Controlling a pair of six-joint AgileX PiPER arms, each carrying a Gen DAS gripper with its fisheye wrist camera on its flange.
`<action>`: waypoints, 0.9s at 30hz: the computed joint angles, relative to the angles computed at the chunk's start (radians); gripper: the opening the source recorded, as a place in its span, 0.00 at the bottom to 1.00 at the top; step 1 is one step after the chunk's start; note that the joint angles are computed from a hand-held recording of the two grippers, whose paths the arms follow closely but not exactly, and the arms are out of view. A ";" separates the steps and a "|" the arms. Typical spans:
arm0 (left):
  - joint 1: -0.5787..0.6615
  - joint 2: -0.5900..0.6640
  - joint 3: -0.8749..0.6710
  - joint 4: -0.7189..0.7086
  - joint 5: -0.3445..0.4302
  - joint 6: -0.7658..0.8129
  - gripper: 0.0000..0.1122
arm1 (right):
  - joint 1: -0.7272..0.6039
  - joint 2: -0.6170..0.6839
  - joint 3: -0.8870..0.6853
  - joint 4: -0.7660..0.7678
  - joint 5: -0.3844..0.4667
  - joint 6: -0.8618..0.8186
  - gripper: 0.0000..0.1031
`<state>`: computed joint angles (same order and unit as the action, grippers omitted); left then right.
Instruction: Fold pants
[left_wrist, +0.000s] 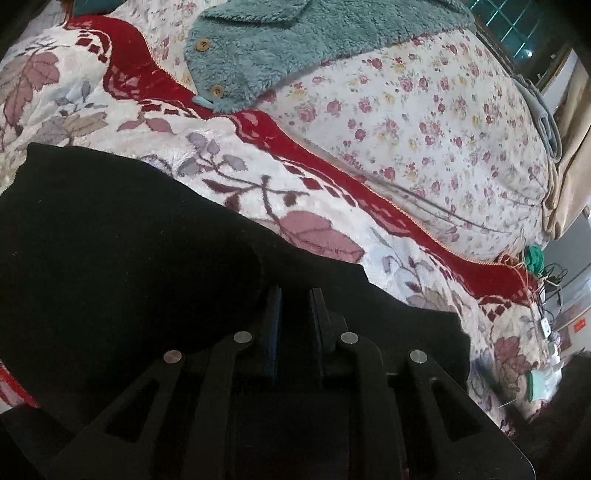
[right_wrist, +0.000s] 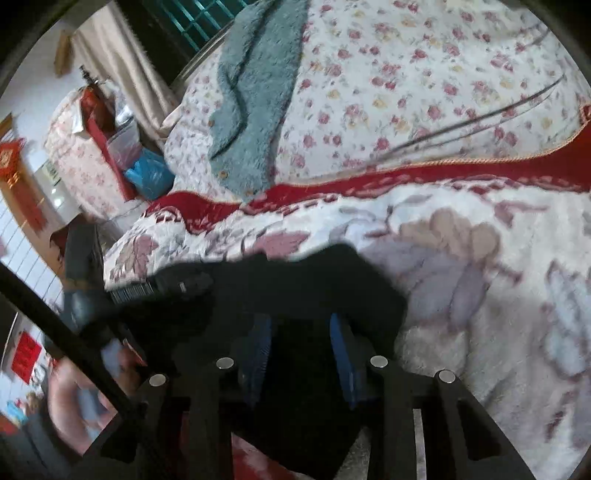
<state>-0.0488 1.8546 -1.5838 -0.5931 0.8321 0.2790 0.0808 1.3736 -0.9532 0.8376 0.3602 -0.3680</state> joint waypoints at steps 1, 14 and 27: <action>0.002 -0.001 0.001 -0.004 0.003 0.002 0.12 | 0.004 -0.043 -0.001 0.024 -0.040 -0.004 0.32; 0.017 -0.001 0.009 -0.047 0.010 0.022 0.12 | -0.006 0.090 -0.184 -0.285 0.011 0.317 0.44; 0.014 -0.009 0.020 -0.045 0.000 0.023 0.12 | 0.065 -0.057 0.005 -0.334 0.111 0.257 0.71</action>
<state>-0.0347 1.8453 -1.5637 -0.6378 0.8319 0.3021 0.1460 1.3168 -0.9482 0.5040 0.4708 -0.1109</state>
